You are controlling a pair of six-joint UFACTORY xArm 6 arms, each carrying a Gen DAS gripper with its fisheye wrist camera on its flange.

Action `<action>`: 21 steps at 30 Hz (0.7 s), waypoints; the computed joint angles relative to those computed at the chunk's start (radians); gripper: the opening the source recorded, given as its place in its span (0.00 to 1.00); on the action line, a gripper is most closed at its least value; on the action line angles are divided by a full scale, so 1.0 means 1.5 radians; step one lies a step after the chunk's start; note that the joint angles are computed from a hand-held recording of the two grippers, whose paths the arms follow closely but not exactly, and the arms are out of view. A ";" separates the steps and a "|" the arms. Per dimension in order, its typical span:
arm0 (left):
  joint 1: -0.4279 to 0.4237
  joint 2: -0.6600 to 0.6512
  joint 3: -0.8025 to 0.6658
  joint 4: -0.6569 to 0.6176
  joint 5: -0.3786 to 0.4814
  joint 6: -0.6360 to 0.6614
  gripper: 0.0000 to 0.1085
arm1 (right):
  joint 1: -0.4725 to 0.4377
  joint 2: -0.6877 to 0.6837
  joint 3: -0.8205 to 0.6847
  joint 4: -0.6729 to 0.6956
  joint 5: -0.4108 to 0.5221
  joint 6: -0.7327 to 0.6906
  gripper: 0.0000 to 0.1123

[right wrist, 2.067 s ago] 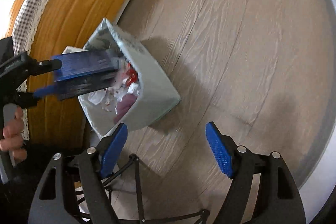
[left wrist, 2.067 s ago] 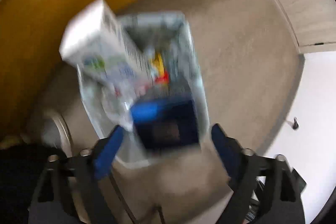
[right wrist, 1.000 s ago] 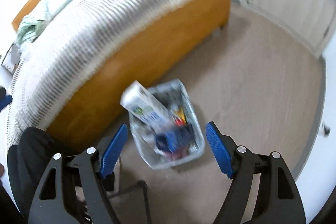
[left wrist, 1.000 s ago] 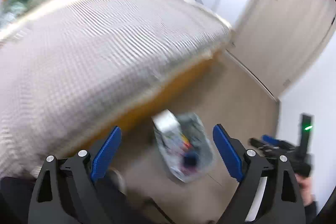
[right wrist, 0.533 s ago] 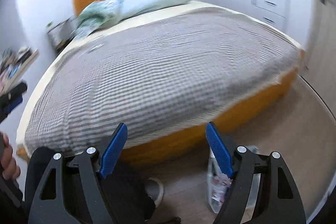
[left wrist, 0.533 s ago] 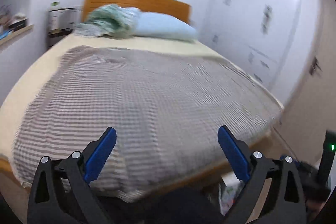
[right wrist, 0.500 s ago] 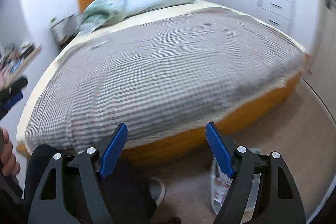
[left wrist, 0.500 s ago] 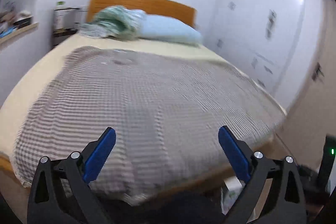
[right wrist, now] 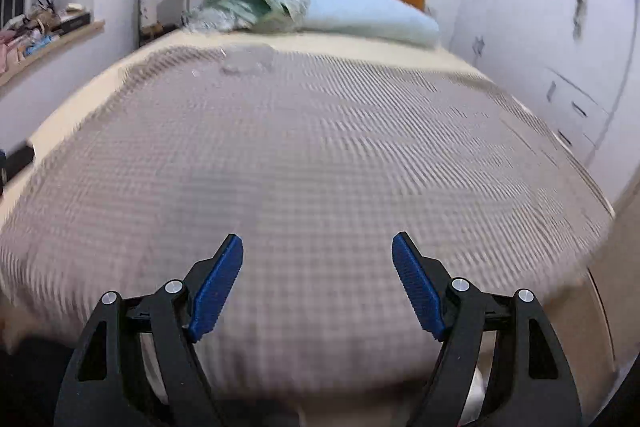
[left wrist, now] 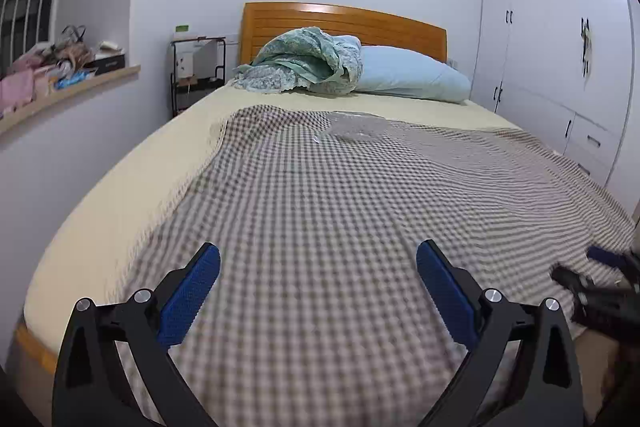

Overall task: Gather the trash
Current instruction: 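Move both tools back over the bed toward the clear plastic bag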

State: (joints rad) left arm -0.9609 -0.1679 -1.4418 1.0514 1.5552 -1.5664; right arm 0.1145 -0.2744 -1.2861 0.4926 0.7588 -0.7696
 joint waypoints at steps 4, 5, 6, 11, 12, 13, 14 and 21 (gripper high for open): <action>0.088 -0.003 0.003 -0.003 -0.027 0.100 0.88 | 0.101 0.111 -0.094 0.000 -0.106 0.048 0.66; 0.112 0.001 0.002 -0.005 -0.042 0.126 0.88 | 0.118 0.134 -0.112 -0.003 -0.145 0.044 0.66; 0.140 0.005 0.003 -0.007 -0.063 0.154 0.88 | 0.137 0.163 -0.133 -0.005 -0.192 0.032 0.66; 0.302 0.032 -0.006 -0.048 -0.287 0.256 0.88 | 0.174 0.351 -0.331 -0.026 -0.254 0.021 0.66; 0.339 0.053 -0.022 -0.068 -0.335 0.292 0.88 | 0.171 0.375 -0.368 -0.029 -0.228 0.030 0.66; 0.374 0.088 -0.055 -0.105 -0.364 0.341 0.88 | 0.165 0.416 -0.433 -0.060 -0.177 0.067 0.66; 0.406 0.130 -0.098 -0.147 -0.378 0.395 0.86 | 0.159 0.453 -0.494 -0.091 -0.126 0.100 0.66; 0.533 0.396 -0.405 -0.386 -0.380 0.550 0.38 | 0.127 0.629 -0.784 -0.148 0.057 0.216 0.66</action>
State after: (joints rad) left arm -0.1609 0.4255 -2.0491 0.4725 0.9850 -0.7413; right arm 0.3043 0.6688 -2.4618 0.2709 0.8439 -0.4449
